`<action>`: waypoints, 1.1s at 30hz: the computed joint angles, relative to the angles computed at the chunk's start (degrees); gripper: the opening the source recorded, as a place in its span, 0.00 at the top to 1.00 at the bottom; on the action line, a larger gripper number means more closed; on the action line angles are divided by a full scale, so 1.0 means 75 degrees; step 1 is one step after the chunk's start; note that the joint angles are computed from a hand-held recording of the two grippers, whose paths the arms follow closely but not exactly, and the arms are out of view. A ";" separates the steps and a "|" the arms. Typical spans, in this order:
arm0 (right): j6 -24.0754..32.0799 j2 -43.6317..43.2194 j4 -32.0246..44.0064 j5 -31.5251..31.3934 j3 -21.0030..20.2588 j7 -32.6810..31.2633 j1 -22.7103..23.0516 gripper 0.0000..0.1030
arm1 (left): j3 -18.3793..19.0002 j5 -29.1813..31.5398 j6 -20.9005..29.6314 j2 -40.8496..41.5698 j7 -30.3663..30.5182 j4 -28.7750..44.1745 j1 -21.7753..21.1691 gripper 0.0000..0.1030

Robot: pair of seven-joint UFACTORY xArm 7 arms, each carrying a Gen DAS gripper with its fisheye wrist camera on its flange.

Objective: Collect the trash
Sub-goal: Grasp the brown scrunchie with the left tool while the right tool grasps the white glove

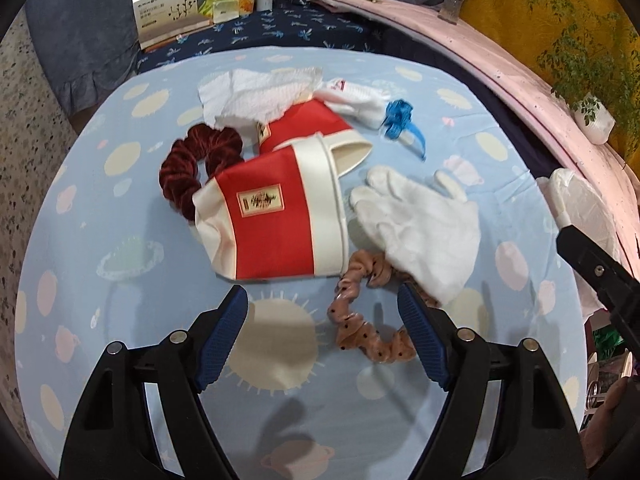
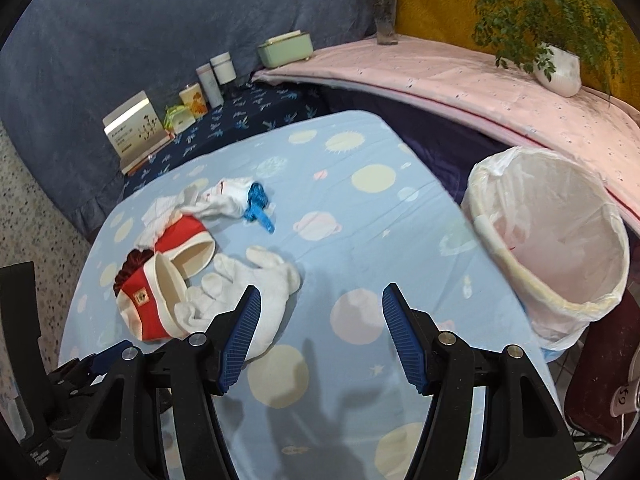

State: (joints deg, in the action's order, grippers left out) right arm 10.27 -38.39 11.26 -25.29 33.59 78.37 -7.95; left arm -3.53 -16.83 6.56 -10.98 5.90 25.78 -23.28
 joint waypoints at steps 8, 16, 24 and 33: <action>-0.0792 0.1253 0.0472 -0.0458 0.0980 0.0210 -0.1299 0.40 | -0.0054 -0.0298 -0.0034 0.0635 0.0300 0.0248 0.0011 0.31; -0.1448 0.2111 0.0841 -0.0522 0.2288 0.0137 -0.2853 0.50 | -0.0236 -0.0617 -0.0216 0.0807 0.0712 0.0332 0.0070 0.44; -0.2073 0.2645 0.1005 -0.0055 0.3661 -0.0359 -0.4169 0.75 | -0.0293 -0.0804 -0.0333 0.0864 0.1136 0.0378 -0.0083 0.77; -0.2104 0.1960 0.0618 0.0837 0.2662 -0.1036 -0.2901 0.95 | -0.0219 -0.2457 -0.0048 0.0576 0.2532 0.0416 -0.0368 0.93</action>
